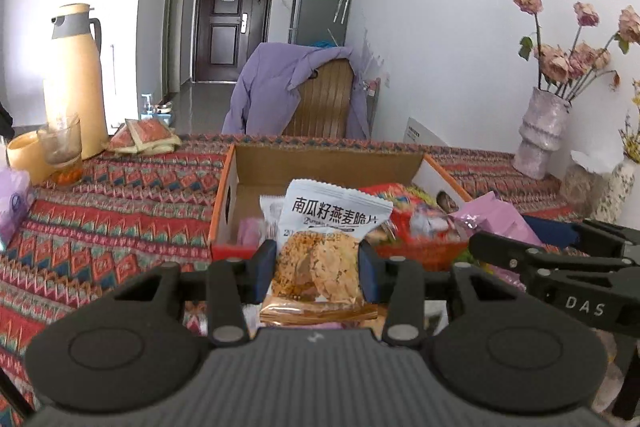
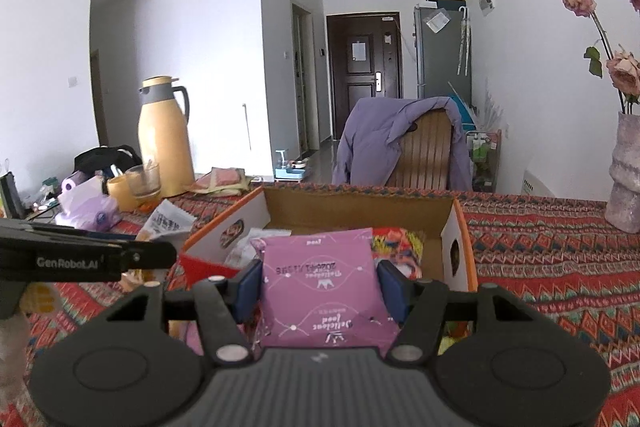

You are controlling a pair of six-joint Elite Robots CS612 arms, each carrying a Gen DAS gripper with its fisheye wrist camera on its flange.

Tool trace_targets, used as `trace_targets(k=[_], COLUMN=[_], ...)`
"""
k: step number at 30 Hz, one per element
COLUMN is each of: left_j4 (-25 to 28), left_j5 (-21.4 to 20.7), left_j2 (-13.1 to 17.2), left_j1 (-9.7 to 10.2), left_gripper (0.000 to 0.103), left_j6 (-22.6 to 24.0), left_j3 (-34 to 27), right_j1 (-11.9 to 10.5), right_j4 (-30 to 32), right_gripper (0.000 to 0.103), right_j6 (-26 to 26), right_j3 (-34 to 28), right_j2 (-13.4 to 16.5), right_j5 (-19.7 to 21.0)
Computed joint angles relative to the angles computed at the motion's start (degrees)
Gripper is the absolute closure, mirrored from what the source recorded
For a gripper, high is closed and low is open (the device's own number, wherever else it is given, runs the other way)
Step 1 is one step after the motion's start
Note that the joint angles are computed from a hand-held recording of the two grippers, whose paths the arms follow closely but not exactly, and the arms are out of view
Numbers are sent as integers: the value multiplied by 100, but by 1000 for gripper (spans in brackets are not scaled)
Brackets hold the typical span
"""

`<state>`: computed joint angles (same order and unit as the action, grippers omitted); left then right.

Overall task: Organize snacks
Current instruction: 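Carry the oat crisp packet and pink packet over the box with both tools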

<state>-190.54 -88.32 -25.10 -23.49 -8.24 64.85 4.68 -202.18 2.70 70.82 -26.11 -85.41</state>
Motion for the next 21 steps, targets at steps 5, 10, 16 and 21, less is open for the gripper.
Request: trace_targets(k=[5, 10, 16, 21], left_j4=[313, 812, 1867, 2698], left_j5=[43, 113, 264, 415], left_j2=[283, 663, 1161, 1559], left_j1=[32, 70, 93, 91], left_gripper=[60, 60, 60, 60], left_j6=[-63, -277, -301, -330], left_j3=[-659, -1495, -2628, -3463], right_j1=[19, 32, 42, 58], right_j4=[332, 832, 1804, 2483], right_gripper=[42, 42, 42, 42], right_j6=[50, 143, 107, -2], right_j3=[-657, -1491, -2631, -3405], right_j2=[272, 651, 1179, 1564], right_j5=[-126, -227, -323, -466])
